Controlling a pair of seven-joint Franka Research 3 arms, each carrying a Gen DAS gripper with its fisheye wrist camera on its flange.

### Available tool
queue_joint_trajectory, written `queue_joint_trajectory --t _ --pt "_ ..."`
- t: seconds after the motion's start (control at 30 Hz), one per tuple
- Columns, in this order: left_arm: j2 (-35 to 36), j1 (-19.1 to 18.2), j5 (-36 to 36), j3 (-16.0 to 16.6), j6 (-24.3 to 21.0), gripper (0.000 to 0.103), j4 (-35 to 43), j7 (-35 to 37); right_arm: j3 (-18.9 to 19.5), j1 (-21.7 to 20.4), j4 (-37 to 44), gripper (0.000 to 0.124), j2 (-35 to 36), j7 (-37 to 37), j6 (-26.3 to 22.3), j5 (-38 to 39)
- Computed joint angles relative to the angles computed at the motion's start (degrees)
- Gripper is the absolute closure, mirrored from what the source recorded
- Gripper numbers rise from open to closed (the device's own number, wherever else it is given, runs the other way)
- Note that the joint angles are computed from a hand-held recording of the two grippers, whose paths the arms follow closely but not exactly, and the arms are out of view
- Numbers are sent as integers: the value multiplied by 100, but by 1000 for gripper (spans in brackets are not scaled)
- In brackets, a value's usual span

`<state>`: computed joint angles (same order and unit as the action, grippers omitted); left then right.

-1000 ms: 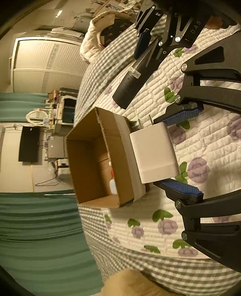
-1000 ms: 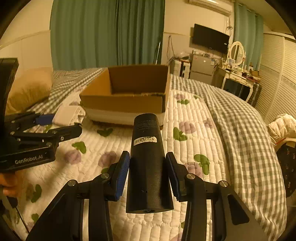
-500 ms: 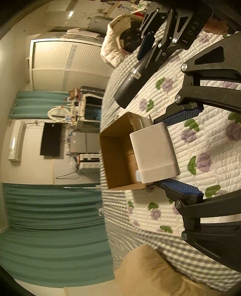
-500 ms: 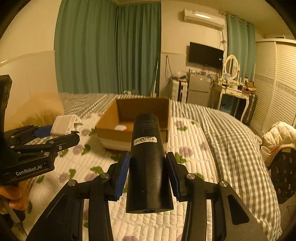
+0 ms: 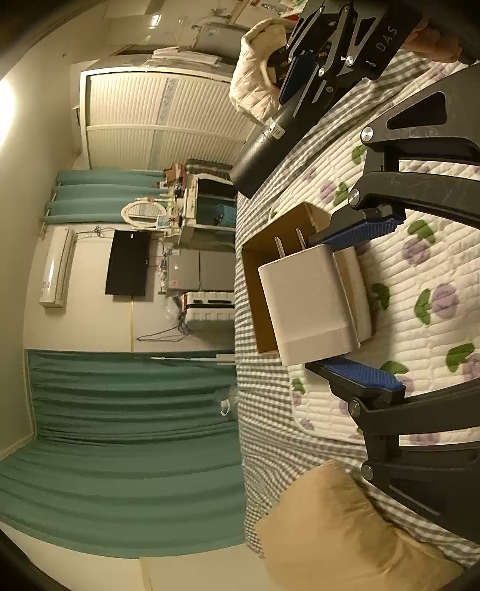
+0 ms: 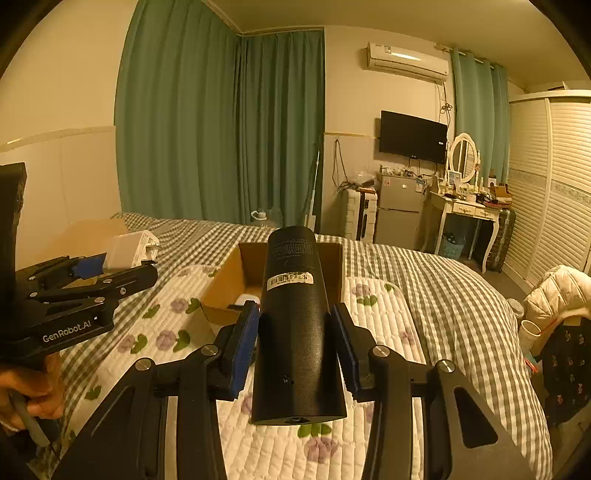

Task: Organize rigid objects
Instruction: 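Carry the charger plug and flashlight over the box, then lower both items into the box and open both tools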

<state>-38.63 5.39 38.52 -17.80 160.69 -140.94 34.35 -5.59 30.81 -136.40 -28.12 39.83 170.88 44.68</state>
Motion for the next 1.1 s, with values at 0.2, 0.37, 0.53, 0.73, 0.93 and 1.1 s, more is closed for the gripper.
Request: queue_joint_trajectory --t 0.2,0.37,0.53,0.73,0.93,1.1 --pt "327 279 277 -112 68 45 253 -143 -183 275 352 83 329 -308 146 290" --pt "729 381 481 -100 147 45 518 -257 -218 366 657 83 647 -641 178 616" --pt "1149 557 866 -141 223 45 827 -525 -106 250 1039 83 1082 -919 153 979" --pt "1896 464 1141 98 294 45 1319 -653 151 -58 1624 83 1718 -1295 -21 1288" --pt "2558 244 1394 395 249 45 1759 -678 506 -441 2182 83 2386 -1350 -216 1400" --pt "3048 -19 1393 652 201 45 2074 -580 831 -795 2650 83 2949 -1127 -334 1155"
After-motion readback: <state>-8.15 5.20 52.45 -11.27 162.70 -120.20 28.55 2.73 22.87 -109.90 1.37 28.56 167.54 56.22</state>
